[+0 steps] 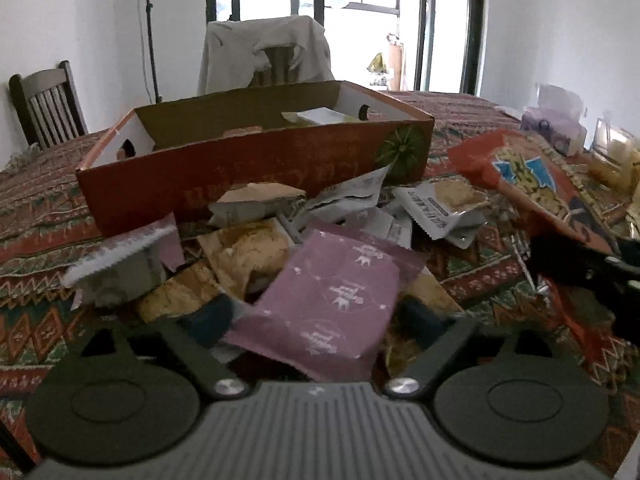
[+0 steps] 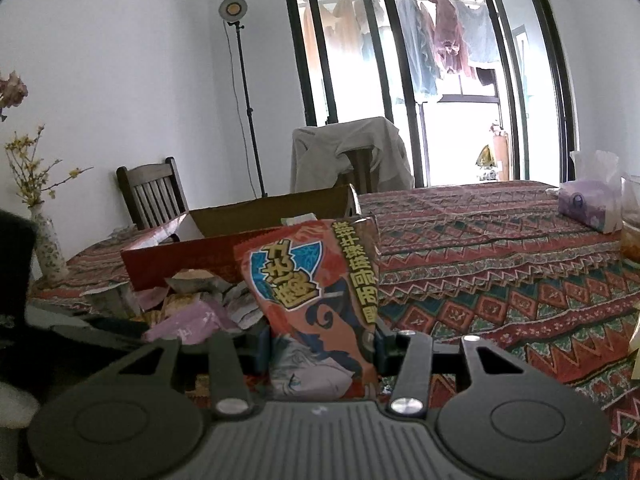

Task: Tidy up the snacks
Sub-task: 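Grasp the orange-and-blue snack bag with the right tool while the left tool grasps a pink packet, then carry both packets over the cardboard box and open both tools to drop them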

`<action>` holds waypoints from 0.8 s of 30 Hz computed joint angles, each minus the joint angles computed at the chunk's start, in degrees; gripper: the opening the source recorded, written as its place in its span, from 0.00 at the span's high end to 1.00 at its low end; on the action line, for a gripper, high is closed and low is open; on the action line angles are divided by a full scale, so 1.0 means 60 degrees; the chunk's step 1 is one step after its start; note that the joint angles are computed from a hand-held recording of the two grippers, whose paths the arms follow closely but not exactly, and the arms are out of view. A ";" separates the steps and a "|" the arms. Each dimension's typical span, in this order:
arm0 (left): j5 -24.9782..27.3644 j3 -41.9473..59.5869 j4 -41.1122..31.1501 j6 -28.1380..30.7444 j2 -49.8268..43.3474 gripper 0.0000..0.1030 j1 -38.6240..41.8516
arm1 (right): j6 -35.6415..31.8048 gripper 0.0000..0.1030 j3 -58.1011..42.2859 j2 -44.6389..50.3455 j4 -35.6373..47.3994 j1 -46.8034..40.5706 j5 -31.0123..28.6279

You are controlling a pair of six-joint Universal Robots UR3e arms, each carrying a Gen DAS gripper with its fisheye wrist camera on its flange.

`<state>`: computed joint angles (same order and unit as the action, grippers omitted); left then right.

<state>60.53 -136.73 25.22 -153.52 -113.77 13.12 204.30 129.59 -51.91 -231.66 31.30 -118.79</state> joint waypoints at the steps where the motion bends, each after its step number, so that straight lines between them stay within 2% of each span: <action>1: -0.0225 -0.0146 -0.0055 0.0103 0.0128 0.29 0.0142 | 0.0008 0.55 0.0041 -0.0053 0.0013 -0.0040 0.0038; 2: -0.0486 -0.0295 -0.0107 0.0208 0.0241 0.37 0.0304 | 0.0024 0.55 0.0051 -0.0096 0.0054 -0.0042 0.0045; 3: -0.0727 -0.0424 -0.0129 0.0342 0.0308 0.40 0.0441 | 0.0032 0.55 0.0048 -0.0087 0.0050 -0.0034 0.0040; 6: -0.0668 -0.1106 0.1559 0.0264 -0.0013 0.40 0.0558 | 0.0019 0.55 0.0057 -0.0084 0.0038 -0.0005 0.0029; 11: -0.1619 -0.2023 0.2171 0.0261 0.0671 0.40 0.1312 | -0.0026 0.55 0.0045 -0.0070 -0.0006 -0.0017 0.0037; 16: -0.2324 -0.2210 0.2026 -0.0062 0.1648 0.40 0.1812 | -0.0372 0.55 -0.0257 -0.0148 0.0176 -0.0049 0.0084; 20: -0.2327 -0.1565 0.1834 -0.0742 0.1977 0.40 0.1805 | -0.0873 0.55 -0.0754 -0.0367 0.0524 -0.0128 0.0112; 24: -0.1957 -0.0516 0.1577 -0.1529 0.1835 0.40 0.1566 | -0.1347 0.55 -0.1423 -0.0608 0.0966 -0.0430 0.0387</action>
<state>48.79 -139.83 34.68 -162.70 -102.76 22.51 196.21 121.05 -55.56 -225.87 28.73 -116.46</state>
